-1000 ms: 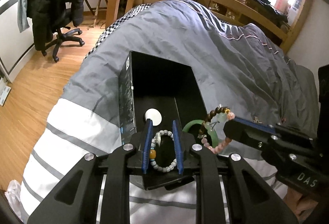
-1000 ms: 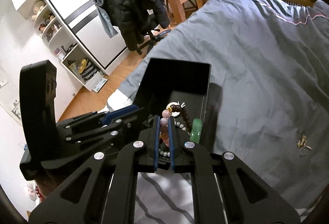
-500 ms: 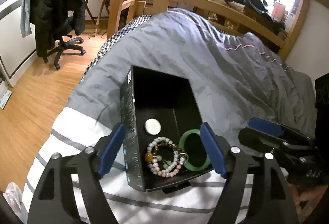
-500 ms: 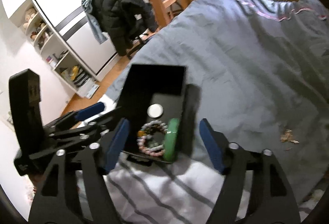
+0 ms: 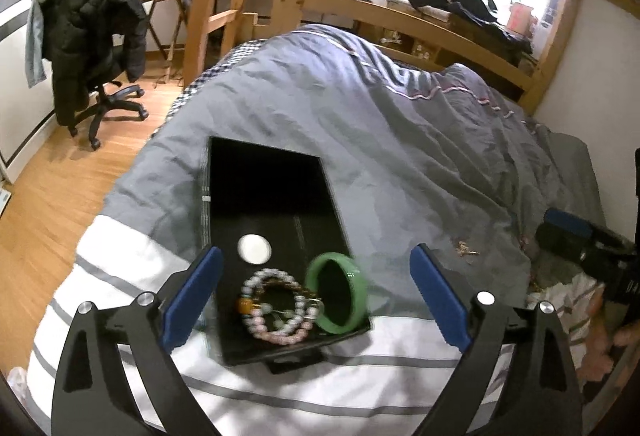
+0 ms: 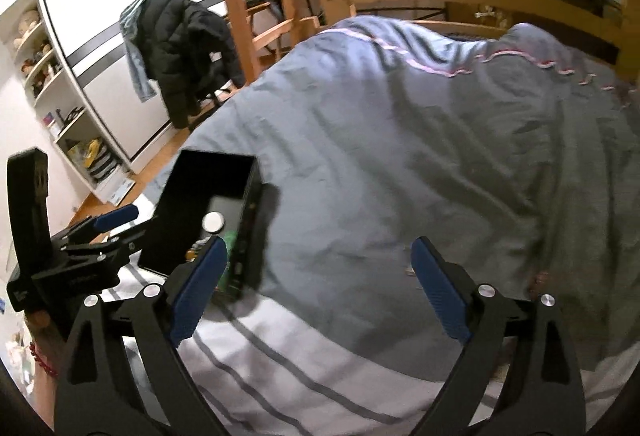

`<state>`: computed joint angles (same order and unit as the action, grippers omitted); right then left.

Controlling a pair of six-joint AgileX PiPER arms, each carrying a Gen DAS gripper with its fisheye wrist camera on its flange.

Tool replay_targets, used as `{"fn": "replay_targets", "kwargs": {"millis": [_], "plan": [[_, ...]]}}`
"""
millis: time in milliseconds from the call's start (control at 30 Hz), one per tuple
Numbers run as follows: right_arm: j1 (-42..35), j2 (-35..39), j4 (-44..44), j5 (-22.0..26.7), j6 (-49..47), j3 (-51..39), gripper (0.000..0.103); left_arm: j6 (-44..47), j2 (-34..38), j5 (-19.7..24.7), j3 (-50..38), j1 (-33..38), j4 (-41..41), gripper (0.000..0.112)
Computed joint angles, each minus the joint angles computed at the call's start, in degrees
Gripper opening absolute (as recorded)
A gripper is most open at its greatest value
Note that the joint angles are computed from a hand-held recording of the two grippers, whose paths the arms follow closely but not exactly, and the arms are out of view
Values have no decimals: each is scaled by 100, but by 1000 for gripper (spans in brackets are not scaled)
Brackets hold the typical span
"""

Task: Organize jewelry
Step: 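Move both open tools back to the jewelry left on the duvet, then grasp the gold chain with the left tool while the right tool grasps the dark red bead strand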

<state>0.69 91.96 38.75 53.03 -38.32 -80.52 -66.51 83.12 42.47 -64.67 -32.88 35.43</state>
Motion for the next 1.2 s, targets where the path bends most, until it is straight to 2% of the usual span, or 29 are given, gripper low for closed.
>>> {"fn": "replay_targets", "kwargs": {"millis": [267, 467, 633, 667, 733, 833, 900, 1000, 1100, 1200], "plan": [[-1253, -15, 156, 462, -364, -256, 92, -757, 676, 9, -547, -891, 480, 93], [-1987, -16, 304, 549, -803, -153, 92, -476, 1413, 197, -1246, -1367, 571, 93], [-2287, 160, 172, 596, -1151, 41, 64, -274, 1951, -63, -1730, -1344, 300, 92], [-2304, 217, 101, 552, -1199, 84, 57, -208, 2088, -125, -1852, -1314, 211, 92], [-2336, 346, -1, 440, -1289, 188, 49, 88, 2374, -265, -2105, -1236, -89, 78], [-2352, 598, 2, 237, -1482, 342, 35, 607, 2919, -287, -2638, -1151, -539, 65], [-2302, 725, 29, 75, -1626, 460, 21, 943, 3291, -221, -3035, -1112, -758, 62], [-2087, 939, 78, -417, -1668, 658, 16, 1480, 3818, -144, -3640, -1031, -1057, 56], [-1778, 1113, -153, -767, -1414, 644, 16, 1906, 4270, -163, -4155, -868, -1340, 55], [-1361, 1342, -1014, -1450, -716, 682, 17, 2227, 4658, -137, -4605, -728, -1643, 55]]}}
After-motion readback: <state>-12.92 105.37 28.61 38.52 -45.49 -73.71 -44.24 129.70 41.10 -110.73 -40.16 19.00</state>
